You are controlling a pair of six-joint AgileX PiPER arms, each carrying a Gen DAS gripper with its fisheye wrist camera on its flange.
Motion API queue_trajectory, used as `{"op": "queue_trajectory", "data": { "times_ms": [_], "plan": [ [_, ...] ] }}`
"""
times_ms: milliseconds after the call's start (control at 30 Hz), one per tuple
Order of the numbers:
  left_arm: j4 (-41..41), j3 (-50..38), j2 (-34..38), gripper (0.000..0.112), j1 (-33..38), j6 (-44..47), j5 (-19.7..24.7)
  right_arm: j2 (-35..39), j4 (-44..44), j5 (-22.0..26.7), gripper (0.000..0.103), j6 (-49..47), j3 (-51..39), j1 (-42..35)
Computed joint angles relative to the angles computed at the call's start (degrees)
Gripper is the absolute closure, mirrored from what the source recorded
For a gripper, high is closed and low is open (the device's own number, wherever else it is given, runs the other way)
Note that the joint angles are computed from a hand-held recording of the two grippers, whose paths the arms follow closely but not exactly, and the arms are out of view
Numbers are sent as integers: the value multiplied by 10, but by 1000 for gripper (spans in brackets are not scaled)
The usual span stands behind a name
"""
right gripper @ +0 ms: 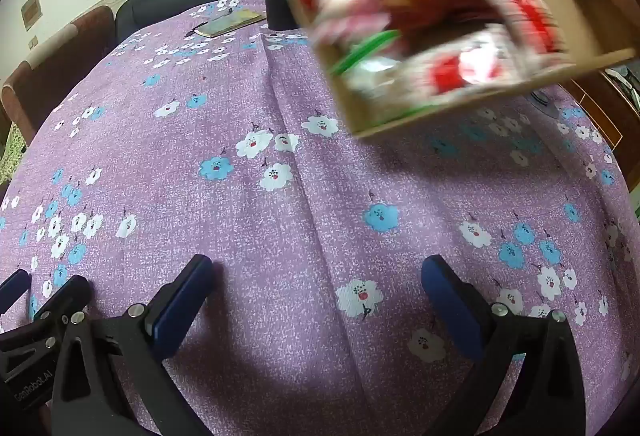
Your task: Organize snacks
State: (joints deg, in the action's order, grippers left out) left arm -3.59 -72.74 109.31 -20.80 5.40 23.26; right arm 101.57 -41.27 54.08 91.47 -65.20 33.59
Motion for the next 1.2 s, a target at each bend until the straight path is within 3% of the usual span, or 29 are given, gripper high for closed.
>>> {"op": "queue_trajectory", "data": {
  "times_ms": [1200],
  "plan": [
    [0, 0, 0, 10, 0, 0, 0, -1, 3, -1, 0, -10, -3, -7]
  ]
}}
